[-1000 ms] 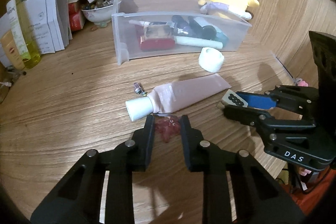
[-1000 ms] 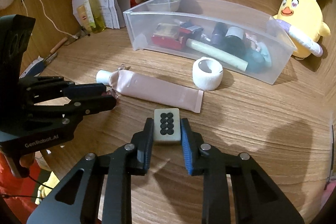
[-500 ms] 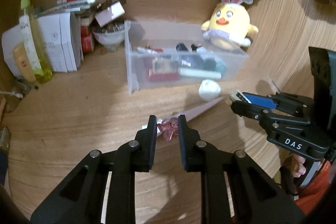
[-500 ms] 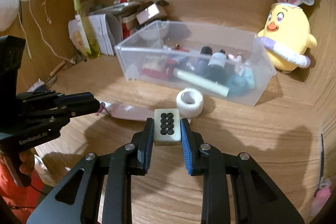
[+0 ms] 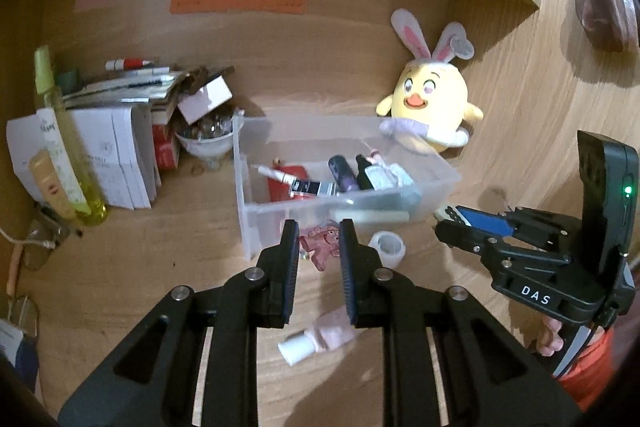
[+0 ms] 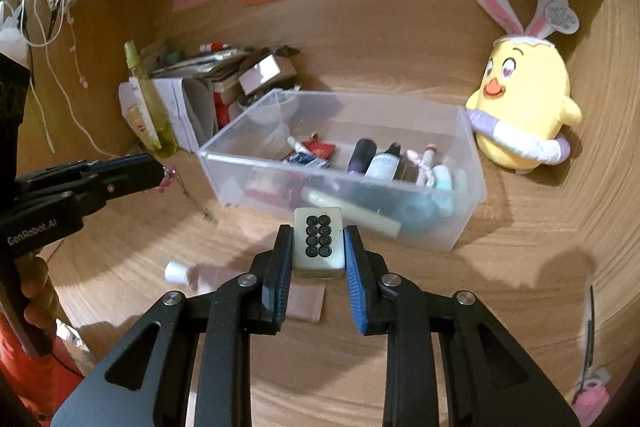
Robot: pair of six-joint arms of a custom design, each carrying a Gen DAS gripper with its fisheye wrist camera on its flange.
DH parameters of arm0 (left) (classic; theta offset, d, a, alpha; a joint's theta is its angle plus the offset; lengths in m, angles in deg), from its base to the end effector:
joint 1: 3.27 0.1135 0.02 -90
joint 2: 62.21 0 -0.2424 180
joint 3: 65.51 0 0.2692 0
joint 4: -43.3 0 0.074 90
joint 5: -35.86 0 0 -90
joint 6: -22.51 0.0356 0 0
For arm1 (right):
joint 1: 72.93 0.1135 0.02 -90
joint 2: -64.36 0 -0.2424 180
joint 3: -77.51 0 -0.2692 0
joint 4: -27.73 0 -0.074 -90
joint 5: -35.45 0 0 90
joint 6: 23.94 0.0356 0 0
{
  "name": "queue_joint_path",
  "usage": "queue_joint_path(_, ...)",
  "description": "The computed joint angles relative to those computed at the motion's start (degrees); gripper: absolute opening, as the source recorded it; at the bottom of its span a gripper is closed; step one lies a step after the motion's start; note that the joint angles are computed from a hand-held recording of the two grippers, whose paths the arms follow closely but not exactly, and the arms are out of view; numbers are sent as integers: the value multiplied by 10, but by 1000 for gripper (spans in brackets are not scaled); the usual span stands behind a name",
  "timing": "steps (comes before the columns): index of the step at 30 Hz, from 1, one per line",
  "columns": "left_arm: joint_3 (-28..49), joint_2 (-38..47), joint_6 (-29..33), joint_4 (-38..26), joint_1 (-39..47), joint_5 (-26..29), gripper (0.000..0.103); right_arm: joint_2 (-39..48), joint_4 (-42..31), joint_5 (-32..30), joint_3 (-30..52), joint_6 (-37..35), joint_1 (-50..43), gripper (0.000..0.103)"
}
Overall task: Organize objects
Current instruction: 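Carry the pink trinket and white dotted tile into the clear box and release both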
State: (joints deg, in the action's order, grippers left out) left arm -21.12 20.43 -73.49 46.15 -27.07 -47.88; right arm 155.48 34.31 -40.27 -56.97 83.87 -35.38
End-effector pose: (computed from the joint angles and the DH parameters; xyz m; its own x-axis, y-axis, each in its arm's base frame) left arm 0.2633 -0.1204 0.1239 -0.5775 0.1412 -0.8041 0.4244 0.8933 -0.1480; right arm 0.2411 0.1743 0.0952 -0.6094 -0.0946 -0.7872 -0.2650 0.9601 0.0898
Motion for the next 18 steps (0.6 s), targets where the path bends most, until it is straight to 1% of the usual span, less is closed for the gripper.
queue_joint_path(13, 91, 51, -14, -3, -6, -16, 19, 0, -1, -22, 36, -43, -56, 23)
queue_joint_path(18, 134, 80, -20, -16, -3, -17, 19, 7, 0, -34, 55, -57, -81, 23)
